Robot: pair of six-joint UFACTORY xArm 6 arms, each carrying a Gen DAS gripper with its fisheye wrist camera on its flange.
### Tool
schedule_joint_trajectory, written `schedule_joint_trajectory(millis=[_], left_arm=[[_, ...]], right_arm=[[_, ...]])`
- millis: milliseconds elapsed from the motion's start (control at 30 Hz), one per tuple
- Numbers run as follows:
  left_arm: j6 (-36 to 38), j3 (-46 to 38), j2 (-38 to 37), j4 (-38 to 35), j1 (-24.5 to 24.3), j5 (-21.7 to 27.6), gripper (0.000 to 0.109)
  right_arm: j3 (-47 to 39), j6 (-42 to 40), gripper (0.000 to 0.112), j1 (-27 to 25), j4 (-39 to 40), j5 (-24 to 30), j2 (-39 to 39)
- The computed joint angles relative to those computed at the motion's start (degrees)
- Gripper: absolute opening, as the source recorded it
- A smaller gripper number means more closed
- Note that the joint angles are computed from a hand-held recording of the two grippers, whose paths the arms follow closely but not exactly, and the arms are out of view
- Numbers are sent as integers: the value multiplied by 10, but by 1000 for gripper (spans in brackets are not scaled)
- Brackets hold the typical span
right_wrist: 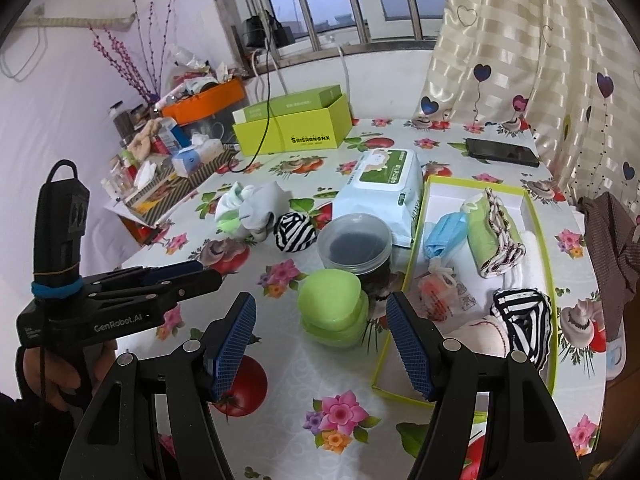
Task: Organize soft objects
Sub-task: 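Move both open grippers toward the striped sock bundle and white cloths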
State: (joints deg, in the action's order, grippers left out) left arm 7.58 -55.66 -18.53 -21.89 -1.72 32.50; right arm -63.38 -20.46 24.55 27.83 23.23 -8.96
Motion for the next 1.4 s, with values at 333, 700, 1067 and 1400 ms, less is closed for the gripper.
schedule_joint_trajectory(millis=[333, 700, 1067, 1400], left_arm=[[-7, -1, 5, 6, 7, -1, 43], [6, 2, 11, -11, 28, -2, 43], [25, -1, 28, -31, 56, -5, 43], [33, -6, 41, -43, 91, -11, 43]], right_arm=[[-16, -9, 68, 7, 0, 7, 14], [-63, 4, 68, 27, -36, 23, 54], [-160, 16, 68, 44, -79, 62, 132], [-328, 20, 68, 49, -137, 159, 250]])
